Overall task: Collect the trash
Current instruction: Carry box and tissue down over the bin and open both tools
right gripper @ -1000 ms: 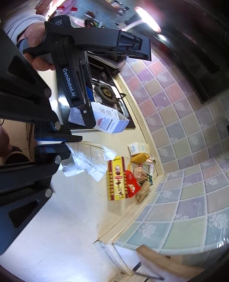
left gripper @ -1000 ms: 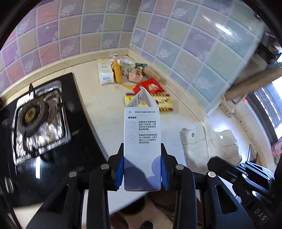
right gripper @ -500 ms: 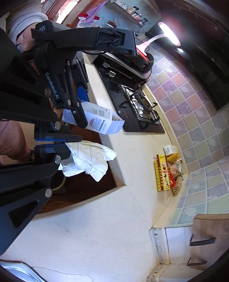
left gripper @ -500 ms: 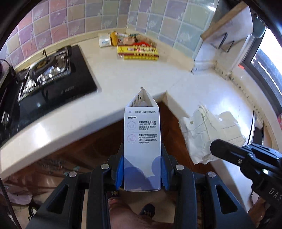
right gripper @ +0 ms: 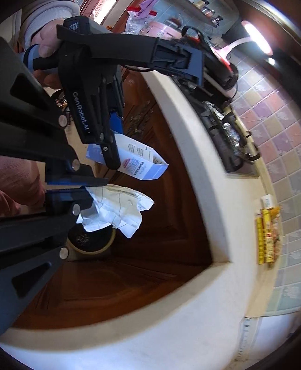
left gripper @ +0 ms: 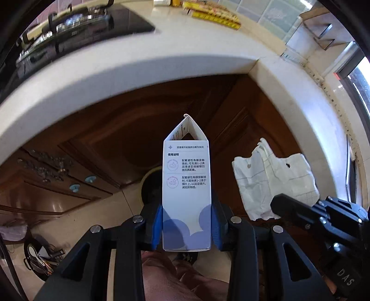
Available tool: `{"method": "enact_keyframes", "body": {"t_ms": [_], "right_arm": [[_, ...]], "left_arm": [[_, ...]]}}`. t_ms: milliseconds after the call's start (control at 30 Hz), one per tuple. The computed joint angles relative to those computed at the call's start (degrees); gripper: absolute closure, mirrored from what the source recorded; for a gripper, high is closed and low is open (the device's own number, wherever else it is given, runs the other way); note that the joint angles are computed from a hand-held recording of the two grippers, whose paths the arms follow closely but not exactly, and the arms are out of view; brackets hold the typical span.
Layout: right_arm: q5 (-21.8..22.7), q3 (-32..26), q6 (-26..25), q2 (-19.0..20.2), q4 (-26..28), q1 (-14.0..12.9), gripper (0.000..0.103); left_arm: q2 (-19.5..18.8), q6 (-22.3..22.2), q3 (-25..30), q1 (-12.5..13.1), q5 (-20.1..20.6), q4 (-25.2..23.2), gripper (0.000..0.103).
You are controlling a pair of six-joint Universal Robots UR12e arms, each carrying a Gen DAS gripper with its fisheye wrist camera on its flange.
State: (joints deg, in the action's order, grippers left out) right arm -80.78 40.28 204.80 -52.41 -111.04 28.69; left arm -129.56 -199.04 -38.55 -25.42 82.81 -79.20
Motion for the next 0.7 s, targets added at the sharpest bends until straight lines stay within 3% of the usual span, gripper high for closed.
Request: {"method": "enact_keyframes", "body": {"t_ms": [400, 700], "right_arm": [[0.89, 7.87, 8.73, 1.90, -0.65, 0.15, 0.101], [0.74, 12.23, 13.78, 2.34, -1.36, -0.56, 0.101]], "left_arm": [[-3.25, 5.33, -4.23, 1.31, -2.50, -1.52, 0.070], [-10.31, 11.17, 1.94, 0.95, -4.37, -5.79, 0.070]]}}
